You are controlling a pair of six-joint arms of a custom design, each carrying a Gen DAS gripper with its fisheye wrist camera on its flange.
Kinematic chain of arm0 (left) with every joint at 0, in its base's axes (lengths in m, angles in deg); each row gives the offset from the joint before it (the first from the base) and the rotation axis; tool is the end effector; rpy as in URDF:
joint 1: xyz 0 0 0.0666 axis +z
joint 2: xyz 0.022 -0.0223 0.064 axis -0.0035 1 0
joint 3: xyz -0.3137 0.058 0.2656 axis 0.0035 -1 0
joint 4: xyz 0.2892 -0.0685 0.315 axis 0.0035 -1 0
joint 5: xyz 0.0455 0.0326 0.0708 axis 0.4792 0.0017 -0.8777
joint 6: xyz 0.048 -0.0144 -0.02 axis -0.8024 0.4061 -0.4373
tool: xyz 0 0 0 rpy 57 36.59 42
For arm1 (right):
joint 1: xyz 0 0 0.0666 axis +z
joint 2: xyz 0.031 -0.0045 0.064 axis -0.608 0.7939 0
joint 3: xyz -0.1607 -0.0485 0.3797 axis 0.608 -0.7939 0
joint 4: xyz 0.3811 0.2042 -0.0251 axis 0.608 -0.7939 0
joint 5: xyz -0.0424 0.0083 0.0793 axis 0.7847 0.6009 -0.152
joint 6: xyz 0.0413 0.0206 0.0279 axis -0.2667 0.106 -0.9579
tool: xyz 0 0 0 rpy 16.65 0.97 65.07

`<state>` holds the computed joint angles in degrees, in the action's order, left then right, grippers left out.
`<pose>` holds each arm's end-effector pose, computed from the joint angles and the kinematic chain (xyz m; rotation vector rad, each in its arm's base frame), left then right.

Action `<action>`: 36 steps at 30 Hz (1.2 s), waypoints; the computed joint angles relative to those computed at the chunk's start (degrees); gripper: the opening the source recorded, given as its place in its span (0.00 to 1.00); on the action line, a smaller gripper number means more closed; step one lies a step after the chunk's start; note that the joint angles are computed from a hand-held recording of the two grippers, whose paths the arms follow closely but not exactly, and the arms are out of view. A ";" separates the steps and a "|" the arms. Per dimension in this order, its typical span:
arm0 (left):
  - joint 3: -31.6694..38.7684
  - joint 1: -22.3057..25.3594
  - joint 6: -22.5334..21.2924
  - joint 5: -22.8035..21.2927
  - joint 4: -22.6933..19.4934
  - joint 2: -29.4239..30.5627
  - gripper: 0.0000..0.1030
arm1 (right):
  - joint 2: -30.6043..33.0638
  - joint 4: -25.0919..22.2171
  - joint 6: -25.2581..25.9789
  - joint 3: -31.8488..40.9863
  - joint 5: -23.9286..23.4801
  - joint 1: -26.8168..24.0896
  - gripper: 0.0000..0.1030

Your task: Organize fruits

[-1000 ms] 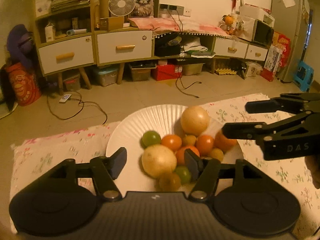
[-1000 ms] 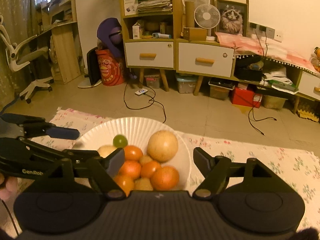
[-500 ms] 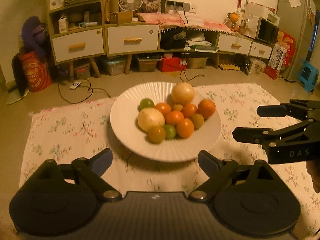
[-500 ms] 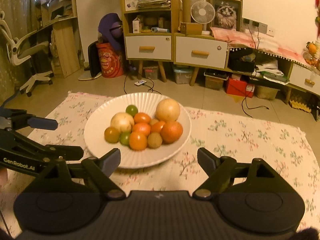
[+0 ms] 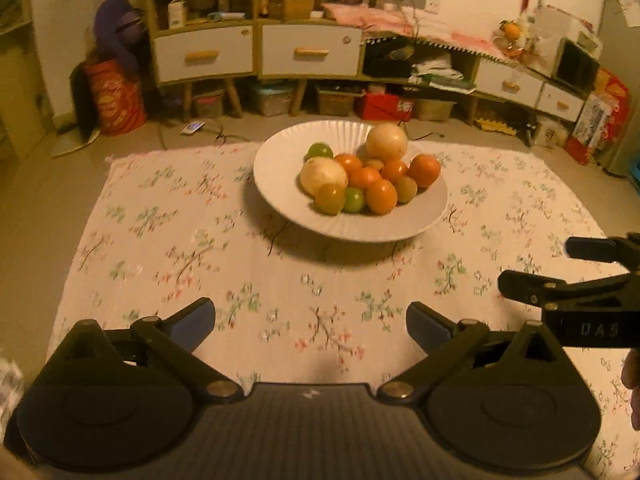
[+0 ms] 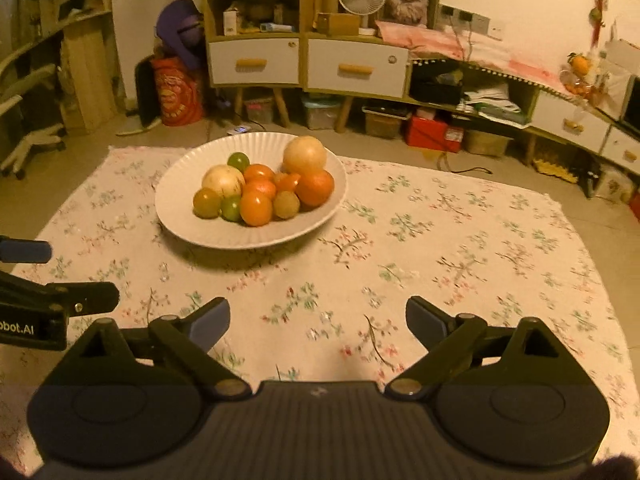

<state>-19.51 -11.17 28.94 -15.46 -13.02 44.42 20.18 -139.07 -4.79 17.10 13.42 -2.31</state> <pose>0.4567 -0.0943 0.3369 0.4446 2.3712 -0.2148 0.4034 0.2631 0.4009 0.1191 2.4577 -0.1412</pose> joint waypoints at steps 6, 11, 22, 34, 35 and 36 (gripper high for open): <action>-0.58 -0.45 3.96 -1.72 -2.71 -1.71 1.00 | 0.22 -3.34 -3.73 1.01 3.35 1.71 1.00; -0.83 -1.63 3.46 -5.72 -1.92 -1.61 1.00 | 0.17 -2.44 -3.71 0.90 2.96 1.30 1.00; -0.60 -2.86 4.03 -7.42 -1.49 -1.27 1.00 | 1.23 -4.01 -6.15 1.20 0.76 0.17 1.00; -0.41 -2.97 3.89 -7.54 -3.37 -1.53 1.00 | 1.29 -4.66 -5.75 1.41 0.71 0.95 1.00; -0.36 -3.02 3.87 -7.52 -3.42 -1.44 1.00 | 1.32 -4.62 -5.68 1.44 0.65 0.92 1.00; -0.37 -3.05 3.87 -7.56 -3.40 -1.44 1.00 | 1.33 -4.62 -5.64 1.46 0.62 0.92 1.00</action>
